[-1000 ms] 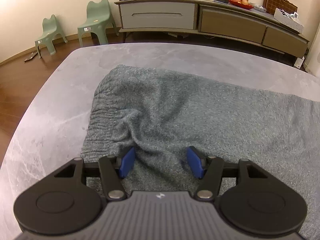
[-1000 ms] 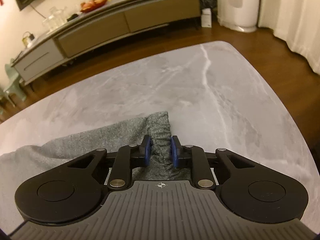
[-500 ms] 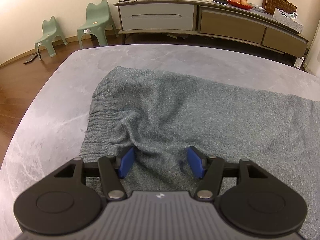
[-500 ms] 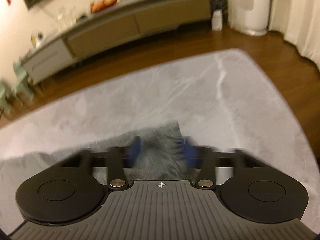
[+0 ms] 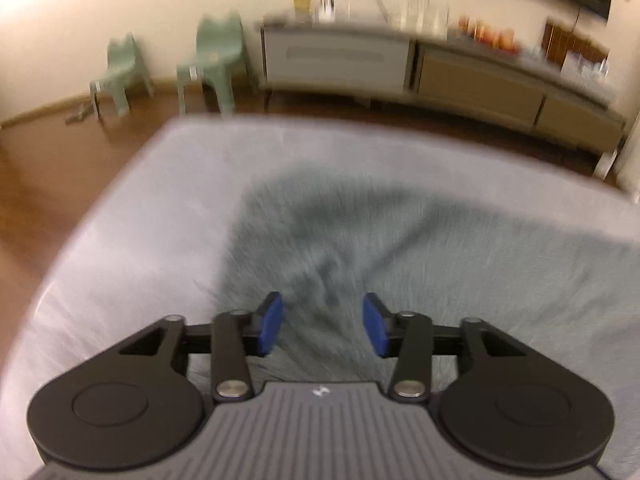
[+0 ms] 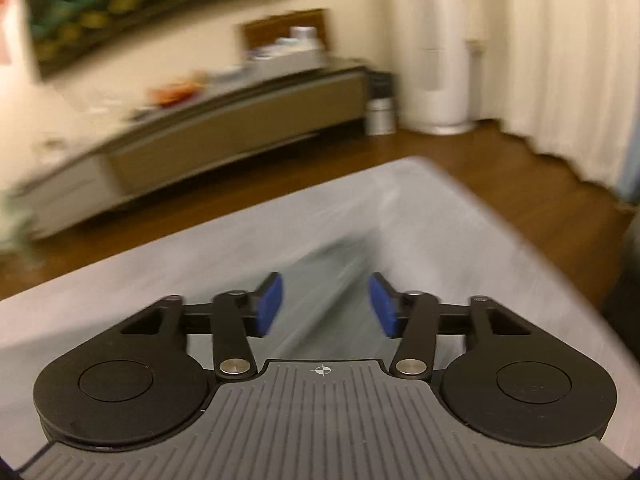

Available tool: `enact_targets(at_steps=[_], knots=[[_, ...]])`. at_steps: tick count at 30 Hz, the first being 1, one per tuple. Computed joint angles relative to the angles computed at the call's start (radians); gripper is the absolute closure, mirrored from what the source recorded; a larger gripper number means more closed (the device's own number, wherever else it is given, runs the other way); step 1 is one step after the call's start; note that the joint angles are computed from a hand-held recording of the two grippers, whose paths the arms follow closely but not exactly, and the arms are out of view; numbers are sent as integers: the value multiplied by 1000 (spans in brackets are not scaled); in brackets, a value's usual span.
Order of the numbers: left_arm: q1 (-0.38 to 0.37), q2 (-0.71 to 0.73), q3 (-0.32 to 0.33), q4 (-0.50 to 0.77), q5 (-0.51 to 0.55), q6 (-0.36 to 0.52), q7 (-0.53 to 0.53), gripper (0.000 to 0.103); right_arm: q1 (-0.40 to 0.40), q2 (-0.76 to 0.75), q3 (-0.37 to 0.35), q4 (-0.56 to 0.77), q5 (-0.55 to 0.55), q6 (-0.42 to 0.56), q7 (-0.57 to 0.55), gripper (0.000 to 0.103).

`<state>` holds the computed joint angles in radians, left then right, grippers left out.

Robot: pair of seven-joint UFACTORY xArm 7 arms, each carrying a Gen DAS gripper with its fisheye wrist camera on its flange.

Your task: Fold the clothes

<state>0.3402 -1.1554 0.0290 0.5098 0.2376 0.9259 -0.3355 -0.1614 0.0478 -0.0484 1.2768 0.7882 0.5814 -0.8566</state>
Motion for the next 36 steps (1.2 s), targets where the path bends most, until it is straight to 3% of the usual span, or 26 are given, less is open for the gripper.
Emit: enact_targets(at_steps=[3,6,7,13,18,20,21,26,28,29,30,31,32,33,36], knots=[[22,-118,55,13,-11,48,21,31,-2,-239,-46,-200,41,203,-114,40],[51,-213,96,3,-7,131,54,28,28,-406,-112,-339,84,307,-120,20],[61,-239,109,-3,-2,162,69,28,34,-453,-127,-385,83,319,-112,15],[61,-376,183,-66,10,320,218,28,14,-680,-150,-641,-37,274,-8,15],[9,-497,184,-103,-14,397,334,29,12,-789,-193,-666,-124,257,52,15],[4,-502,167,-119,-18,400,342,51,8,-802,-220,-637,-203,314,69,13],[9,-499,155,-127,-23,400,330,75,6,-807,-233,-624,-250,349,70,11],[19,-490,149,-136,-48,377,273,98,-32,-909,-262,-658,-483,483,7,11],[25,-486,147,-132,-53,366,252,101,-38,-956,-274,-681,-530,525,-23,9],[30,-483,148,-129,-50,361,245,101,-45,-971,-267,-702,-551,511,-32,11],[35,-479,151,-126,-46,355,238,101,-51,-983,-260,-722,-569,495,-36,21],[41,-478,153,-123,-44,354,229,101,-55,-984,-250,-740,-578,469,-27,46],[46,-477,153,-120,-42,355,223,101,-59,-986,-240,-758,-587,444,-18,57],[49,-479,153,-117,-42,358,216,101,-59,-987,-236,-772,-591,425,-10,58],[60,-490,151,-105,-42,369,193,101,-29,-999,-260,-766,-573,441,-18,83]])
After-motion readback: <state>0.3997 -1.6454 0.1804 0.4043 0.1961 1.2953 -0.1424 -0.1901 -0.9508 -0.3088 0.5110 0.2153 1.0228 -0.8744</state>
